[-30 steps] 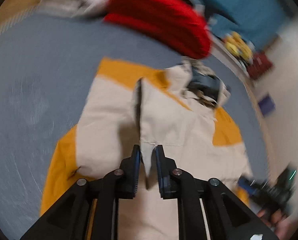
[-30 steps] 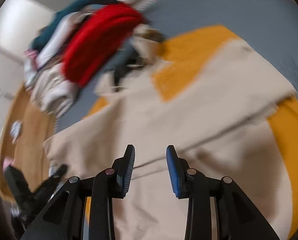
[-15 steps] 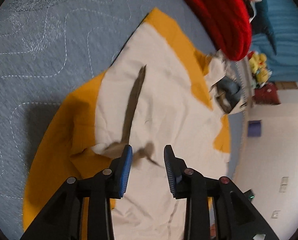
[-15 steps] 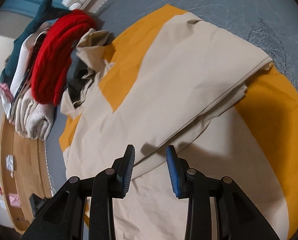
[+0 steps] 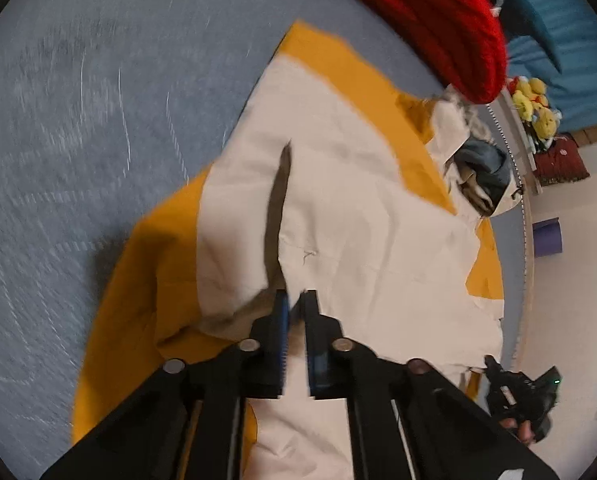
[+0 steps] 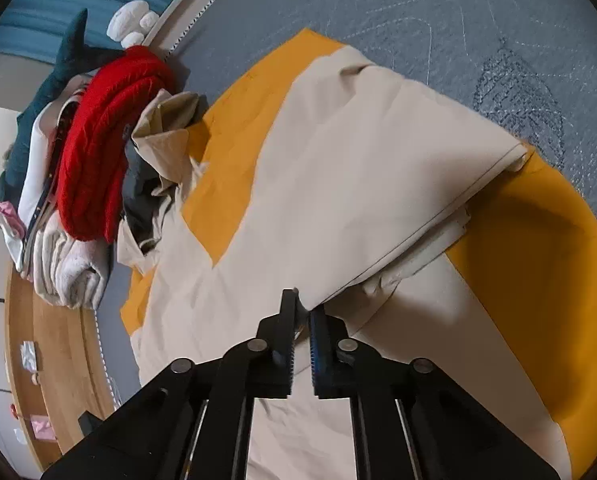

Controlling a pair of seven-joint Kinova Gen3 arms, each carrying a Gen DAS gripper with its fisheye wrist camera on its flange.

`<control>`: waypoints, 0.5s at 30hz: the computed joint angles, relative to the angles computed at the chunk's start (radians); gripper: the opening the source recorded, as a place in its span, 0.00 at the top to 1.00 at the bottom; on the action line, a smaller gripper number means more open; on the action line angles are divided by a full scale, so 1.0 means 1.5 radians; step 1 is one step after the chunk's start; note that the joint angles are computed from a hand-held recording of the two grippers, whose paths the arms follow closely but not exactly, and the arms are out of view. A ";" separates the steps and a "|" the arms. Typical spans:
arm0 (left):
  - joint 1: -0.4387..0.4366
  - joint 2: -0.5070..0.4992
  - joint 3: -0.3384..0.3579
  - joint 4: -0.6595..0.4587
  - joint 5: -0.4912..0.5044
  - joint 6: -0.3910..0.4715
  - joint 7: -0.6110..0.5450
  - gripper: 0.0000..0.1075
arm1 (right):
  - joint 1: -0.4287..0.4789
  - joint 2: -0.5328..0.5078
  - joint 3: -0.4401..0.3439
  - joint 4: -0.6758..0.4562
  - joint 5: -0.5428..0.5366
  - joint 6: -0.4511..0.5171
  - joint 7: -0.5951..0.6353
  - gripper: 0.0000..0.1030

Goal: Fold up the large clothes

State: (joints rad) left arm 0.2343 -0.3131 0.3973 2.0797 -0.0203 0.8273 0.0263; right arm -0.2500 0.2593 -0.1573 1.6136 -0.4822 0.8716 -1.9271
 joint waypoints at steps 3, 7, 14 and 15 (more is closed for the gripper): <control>-0.071 -0.015 0.093 -0.056 -0.081 0.081 0.021 1.00 | -0.001 -0.018 0.003 0.013 -0.010 -0.005 -0.025 0.97; -0.100 -0.012 0.142 -0.092 -0.143 0.152 0.055 1.00 | -0.030 -0.044 0.001 0.024 0.019 -0.005 -0.076 0.97; 0.021 0.040 0.017 -0.062 -0.093 0.114 0.040 0.99 | -0.083 -0.032 0.015 -0.015 0.177 0.074 -0.228 0.90; 0.026 0.045 0.025 -0.074 -0.114 0.128 0.045 0.99 | -0.113 -0.049 0.046 -0.019 0.204 0.083 -0.240 0.90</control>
